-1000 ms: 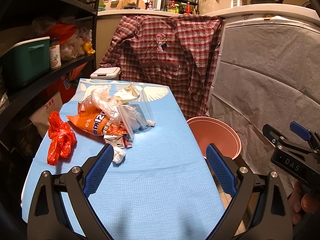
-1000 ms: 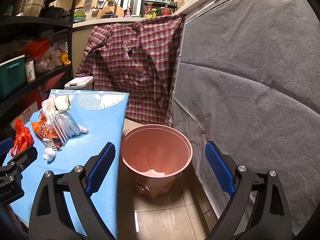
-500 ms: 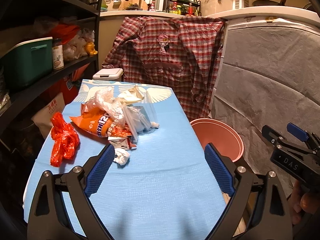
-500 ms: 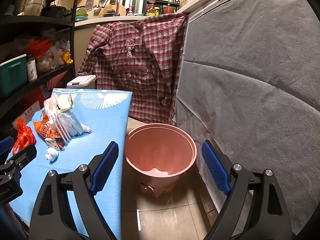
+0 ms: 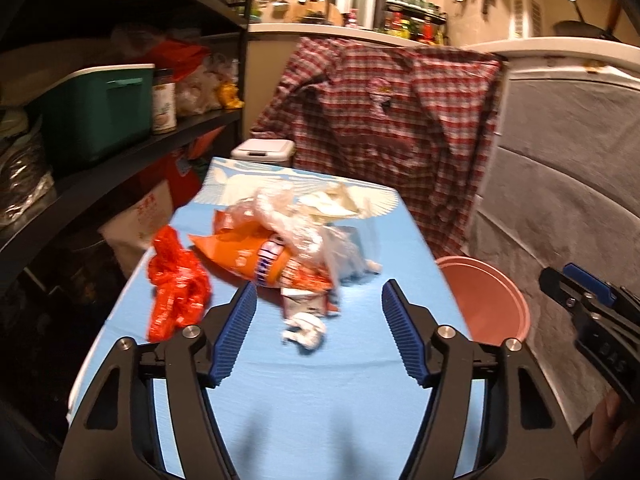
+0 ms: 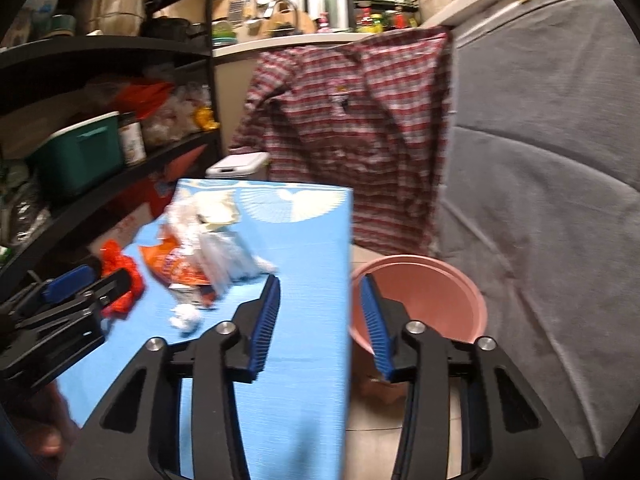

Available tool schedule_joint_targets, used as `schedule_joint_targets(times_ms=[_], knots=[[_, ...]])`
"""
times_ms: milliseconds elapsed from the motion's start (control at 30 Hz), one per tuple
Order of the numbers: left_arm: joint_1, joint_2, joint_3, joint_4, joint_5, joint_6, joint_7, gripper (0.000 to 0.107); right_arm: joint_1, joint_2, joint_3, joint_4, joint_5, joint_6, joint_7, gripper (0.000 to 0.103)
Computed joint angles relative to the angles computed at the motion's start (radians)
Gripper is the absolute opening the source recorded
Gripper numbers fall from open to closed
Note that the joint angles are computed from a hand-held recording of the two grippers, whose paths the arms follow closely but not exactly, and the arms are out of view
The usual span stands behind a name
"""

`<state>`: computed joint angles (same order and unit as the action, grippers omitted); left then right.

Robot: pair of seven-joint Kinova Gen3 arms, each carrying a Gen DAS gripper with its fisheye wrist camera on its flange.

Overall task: Collect trash
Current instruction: 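Move the left gripper to the red plastic bag and close on it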

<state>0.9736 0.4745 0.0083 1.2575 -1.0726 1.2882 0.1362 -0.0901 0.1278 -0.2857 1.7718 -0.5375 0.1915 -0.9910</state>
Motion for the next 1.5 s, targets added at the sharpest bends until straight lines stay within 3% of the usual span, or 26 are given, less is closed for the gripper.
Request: schedule_joint_targets(times_ms=[133, 367, 533, 700, 900, 1033, 1267, 1333, 1500], knots=[[-0.022, -0.011, -0.008, 0.019, 0.015, 0.018, 0.032, 0.052, 0.020, 0.035, -0.055, -0.067, -0.049, 0.035, 0.078, 0.036], [-0.072, -0.026, -0.005, 0.054, 0.031, 0.018, 0.055, 0.035, -0.034, 0.169, -0.054, -0.279, -0.026, 0.143, 0.095, 0.021], [-0.105, -0.028, -0.004, 0.074, 0.040, 0.023, 0.070, 0.034, -0.091, 0.279, -0.040, -0.415, 0.033, 0.193, 0.030, 0.021], [-0.140, -0.018, -0.005, 0.075, 0.077, 0.048, 0.065, 0.034, -0.099, 0.358, -0.068, -0.471, 0.057, 0.253, 0.008, 0.024], [-0.179, -0.018, -0.011, 0.086, 0.125, 0.057, 0.086, 0.036, -0.168, 0.413, -0.045, -0.519, 0.123, 0.304, 0.010, 0.027], [-0.199, -0.014, -0.009, 0.090, 0.142, 0.049, 0.081, 0.046, -0.201, 0.434, -0.022, -0.536, 0.160, 0.305, -0.012, 0.028], [-0.240, -0.022, -0.008, 0.111, 0.194, -0.002, 0.073, 0.046, -0.222, 0.451, -0.008, -0.554, 0.204, 0.296, -0.052, 0.028], [-0.249, -0.021, -0.007, 0.113, 0.206, -0.015, 0.065, 0.046, -0.221, 0.449, -0.012, -0.550, 0.212, 0.290, -0.052, 0.026], [-0.255, -0.008, -0.012, 0.097, 0.227, -0.007, 0.034, 0.045, -0.209, 0.439, -0.022, -0.530, 0.218, 0.268, -0.045, 0.004]])
